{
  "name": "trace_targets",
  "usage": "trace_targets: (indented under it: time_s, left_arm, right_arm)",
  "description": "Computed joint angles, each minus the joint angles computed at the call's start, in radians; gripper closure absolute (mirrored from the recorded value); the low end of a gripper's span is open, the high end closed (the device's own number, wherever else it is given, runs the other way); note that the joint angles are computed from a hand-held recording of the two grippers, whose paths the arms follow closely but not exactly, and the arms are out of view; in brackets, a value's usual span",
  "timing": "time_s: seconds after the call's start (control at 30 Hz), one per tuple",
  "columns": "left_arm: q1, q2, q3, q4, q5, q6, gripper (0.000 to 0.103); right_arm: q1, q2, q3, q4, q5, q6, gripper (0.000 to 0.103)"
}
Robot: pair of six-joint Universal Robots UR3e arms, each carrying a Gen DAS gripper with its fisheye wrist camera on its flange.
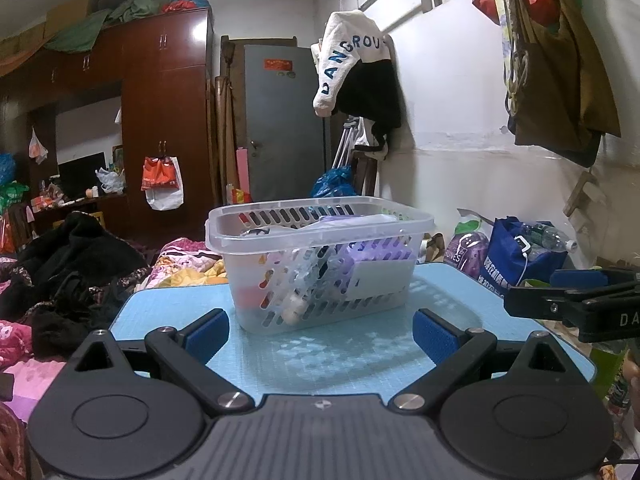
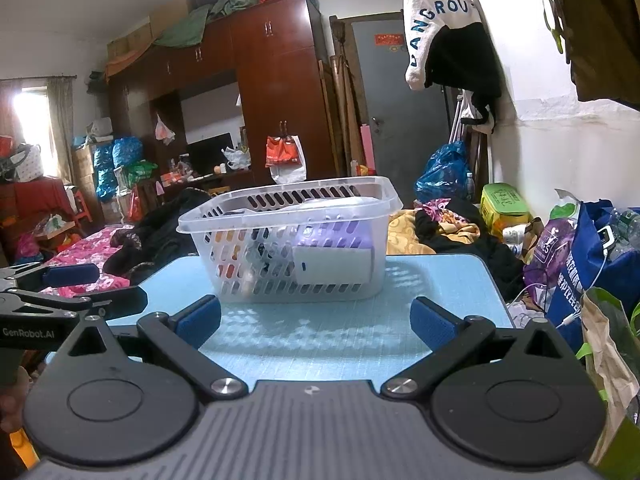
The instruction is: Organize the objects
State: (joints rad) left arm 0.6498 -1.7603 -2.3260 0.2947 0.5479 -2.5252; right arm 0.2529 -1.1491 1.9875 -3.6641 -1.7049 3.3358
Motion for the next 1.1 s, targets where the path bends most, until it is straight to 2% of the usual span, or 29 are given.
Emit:
trace_targets:
  time_s: [1.1]
  left_arm:
    - [-0.007,-0.004,-0.008,0.009,0.001,0.006,0.003]
  right_arm:
    - [0.006,0.005,-0.007,0.003,-0.005,-0.004,0.000]
